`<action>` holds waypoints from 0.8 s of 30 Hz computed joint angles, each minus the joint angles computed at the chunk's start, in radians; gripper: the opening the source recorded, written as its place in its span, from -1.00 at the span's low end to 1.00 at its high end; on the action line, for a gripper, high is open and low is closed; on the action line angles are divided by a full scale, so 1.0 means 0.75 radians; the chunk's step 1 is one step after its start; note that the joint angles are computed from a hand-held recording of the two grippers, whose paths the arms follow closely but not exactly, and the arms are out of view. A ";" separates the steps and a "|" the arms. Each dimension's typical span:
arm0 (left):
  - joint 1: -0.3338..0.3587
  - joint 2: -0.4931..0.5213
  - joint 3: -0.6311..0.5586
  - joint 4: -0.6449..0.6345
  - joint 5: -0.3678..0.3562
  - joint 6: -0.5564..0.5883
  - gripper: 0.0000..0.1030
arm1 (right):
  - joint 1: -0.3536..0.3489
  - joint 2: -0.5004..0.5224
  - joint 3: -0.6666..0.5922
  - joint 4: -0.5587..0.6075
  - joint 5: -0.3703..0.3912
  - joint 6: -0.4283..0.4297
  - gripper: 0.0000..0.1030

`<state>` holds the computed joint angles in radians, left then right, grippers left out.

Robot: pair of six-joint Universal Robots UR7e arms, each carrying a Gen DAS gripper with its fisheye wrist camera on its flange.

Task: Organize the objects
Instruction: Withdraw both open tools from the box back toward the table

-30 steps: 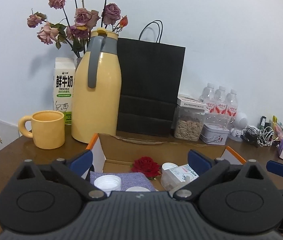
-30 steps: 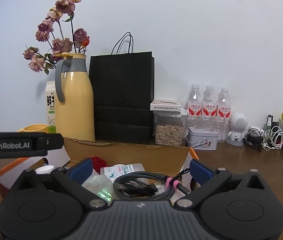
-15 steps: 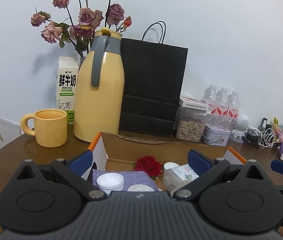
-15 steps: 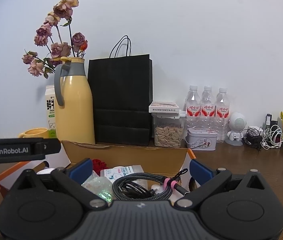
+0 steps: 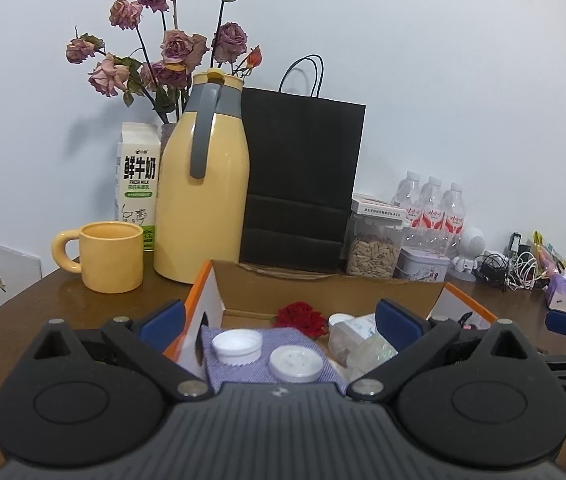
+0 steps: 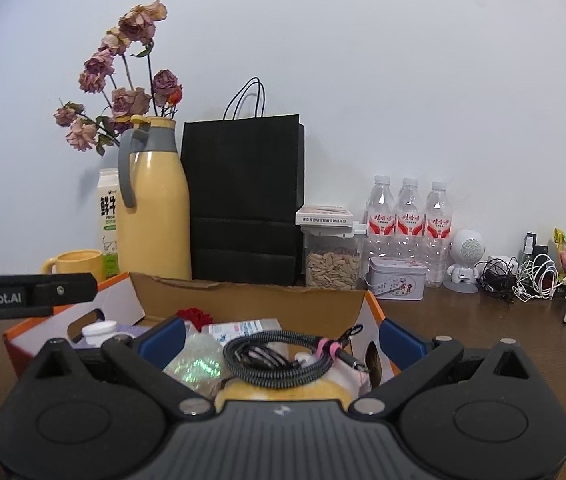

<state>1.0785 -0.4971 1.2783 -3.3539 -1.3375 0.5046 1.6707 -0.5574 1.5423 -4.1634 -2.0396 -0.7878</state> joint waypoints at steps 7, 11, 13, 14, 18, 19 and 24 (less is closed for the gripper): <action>0.010 -0.068 0.125 -0.065 -0.012 0.024 1.00 | 0.011 -0.018 0.094 -0.034 -0.022 -0.006 1.00; 0.015 -0.103 0.181 -0.070 -0.001 0.016 1.00 | 0.018 -0.023 0.132 -0.039 -0.032 -0.012 1.00; 0.016 -0.120 0.209 -0.083 0.013 0.008 1.00 | 0.022 -0.025 0.149 -0.036 -0.041 -0.010 1.00; 0.016 -0.127 0.221 -0.087 0.020 0.002 1.00 | 0.025 -0.027 0.158 -0.030 -0.046 -0.006 1.00; 0.018 -0.166 0.270 -0.076 0.034 -0.011 1.00 | 0.034 -0.034 0.191 -0.010 -0.059 0.005 1.00; 0.018 -0.175 0.281 -0.073 0.035 -0.009 1.00 | 0.036 -0.037 0.201 -0.003 -0.059 0.009 1.00; 0.020 -0.219 0.335 -0.040 0.039 -0.007 1.00 | 0.047 -0.042 0.229 0.028 -0.086 0.013 1.00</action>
<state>1.0933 -0.6613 1.5296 -3.3836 -1.3086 0.4991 1.7058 -0.5890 1.7139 -4.1423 -2.1043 -0.7780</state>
